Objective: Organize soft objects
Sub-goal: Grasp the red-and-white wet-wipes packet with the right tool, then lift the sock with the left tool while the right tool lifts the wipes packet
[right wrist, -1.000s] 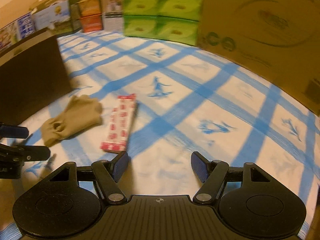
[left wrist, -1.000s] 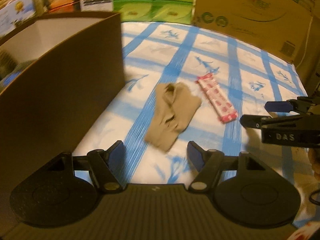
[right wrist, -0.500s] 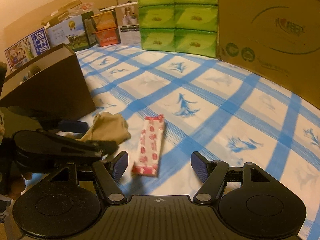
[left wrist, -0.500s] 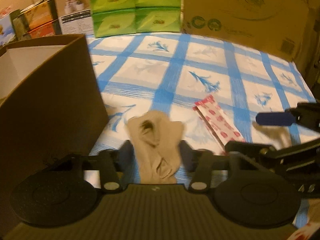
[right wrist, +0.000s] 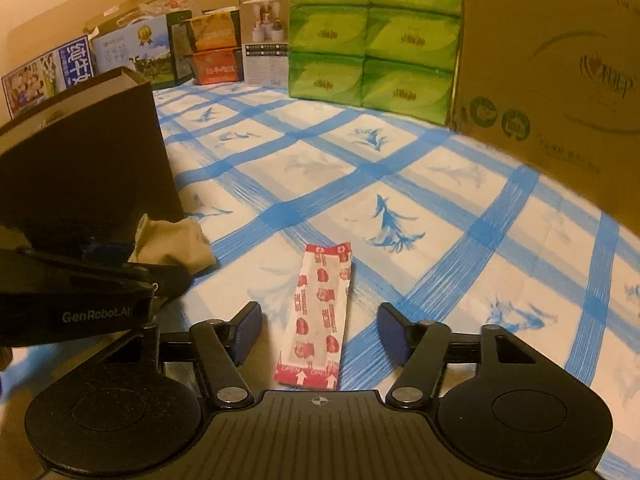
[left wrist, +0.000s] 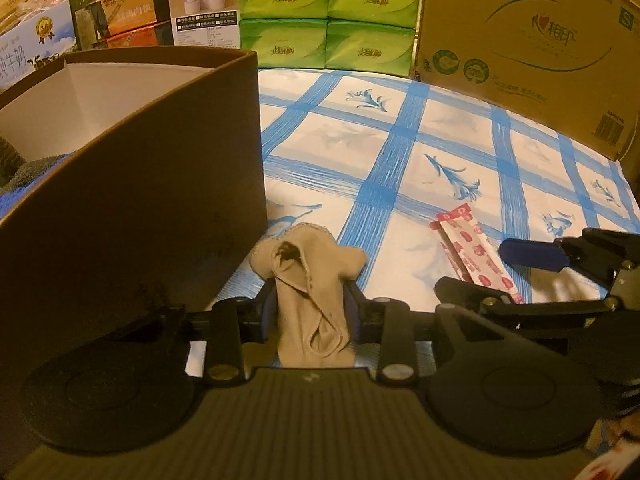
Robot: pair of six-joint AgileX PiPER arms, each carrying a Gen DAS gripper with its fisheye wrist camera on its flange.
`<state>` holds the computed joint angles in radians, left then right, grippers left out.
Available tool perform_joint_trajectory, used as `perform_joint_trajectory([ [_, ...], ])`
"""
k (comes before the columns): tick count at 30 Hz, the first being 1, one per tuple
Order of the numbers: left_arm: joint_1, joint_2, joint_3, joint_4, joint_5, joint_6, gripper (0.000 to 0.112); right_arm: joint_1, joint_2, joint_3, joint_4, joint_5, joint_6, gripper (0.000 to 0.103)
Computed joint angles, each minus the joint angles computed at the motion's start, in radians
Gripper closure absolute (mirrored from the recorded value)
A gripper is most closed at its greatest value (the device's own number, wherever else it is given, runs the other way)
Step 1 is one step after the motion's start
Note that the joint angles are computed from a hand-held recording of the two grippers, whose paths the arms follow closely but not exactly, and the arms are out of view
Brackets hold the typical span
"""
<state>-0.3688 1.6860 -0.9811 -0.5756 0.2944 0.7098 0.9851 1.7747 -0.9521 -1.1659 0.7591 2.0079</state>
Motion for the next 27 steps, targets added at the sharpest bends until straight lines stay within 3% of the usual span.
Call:
perform_joint_trajectory([
  [8, -0.015, 0.001, -0.015, 0.115, 0.010, -0.149, 0.081, 0.008, 0.011, -0.008, -0.019, 0.008, 0.009, 0.071],
  [18, 0.000, -0.054, 0.016, 0.141, 0.067, -0.190, 0.090, 0.042, -0.033, 0.015, 0.037, 0.007, 0.001, 0.073],
  [27, 0.063, -0.275, 0.209, 0.159, 0.145, -0.193, 0.094, 0.173, -0.097, 0.036, 0.135, 0.043, 0.027, 0.073],
])
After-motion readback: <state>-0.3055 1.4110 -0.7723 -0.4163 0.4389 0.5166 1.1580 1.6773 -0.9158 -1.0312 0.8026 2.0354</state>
